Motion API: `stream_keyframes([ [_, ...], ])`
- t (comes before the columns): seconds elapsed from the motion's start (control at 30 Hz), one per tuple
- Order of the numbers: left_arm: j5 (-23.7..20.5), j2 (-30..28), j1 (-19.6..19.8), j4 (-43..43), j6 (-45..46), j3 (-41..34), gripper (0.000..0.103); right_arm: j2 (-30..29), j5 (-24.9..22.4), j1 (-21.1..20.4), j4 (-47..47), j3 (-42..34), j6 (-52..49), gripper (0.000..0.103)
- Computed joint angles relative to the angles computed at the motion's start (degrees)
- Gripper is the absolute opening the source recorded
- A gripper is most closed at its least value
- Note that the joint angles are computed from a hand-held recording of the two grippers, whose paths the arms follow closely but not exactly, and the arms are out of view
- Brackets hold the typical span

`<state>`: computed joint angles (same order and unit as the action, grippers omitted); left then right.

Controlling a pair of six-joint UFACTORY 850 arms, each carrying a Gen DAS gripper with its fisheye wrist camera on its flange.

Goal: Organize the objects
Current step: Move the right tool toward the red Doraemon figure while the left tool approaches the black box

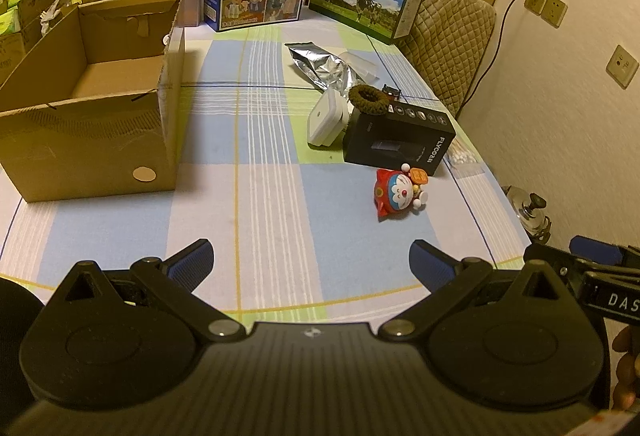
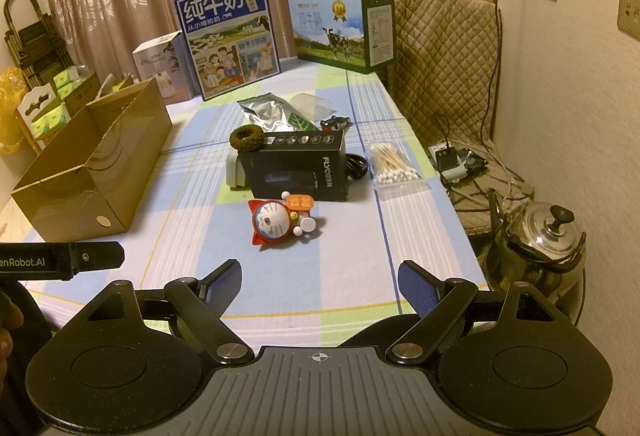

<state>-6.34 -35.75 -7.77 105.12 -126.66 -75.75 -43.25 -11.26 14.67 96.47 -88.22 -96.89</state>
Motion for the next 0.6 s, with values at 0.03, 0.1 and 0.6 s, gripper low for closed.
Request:
stream_keyframes([
  [0.03, -0.02, 0.01, 0.07, 0.84, -0.87, 0.05, 0.102, 0.01, -0.01, 0.00, 0.07, 0.02, -0.08, 0.083],
  [0.1, -0.06, -0.10, 0.13, 2.30, -2.40, 0.08, 0.102, 0.03, -0.02, 0.01, 0.17, 0.05, -0.18, 0.083],
  [0.6, -0.28, -0.68, 0.97, 9.38, -9.06, -0.37, 0.102, -2.03, -0.69, 0.38, -1.92, -2.84, 1.84, 0.083],
])
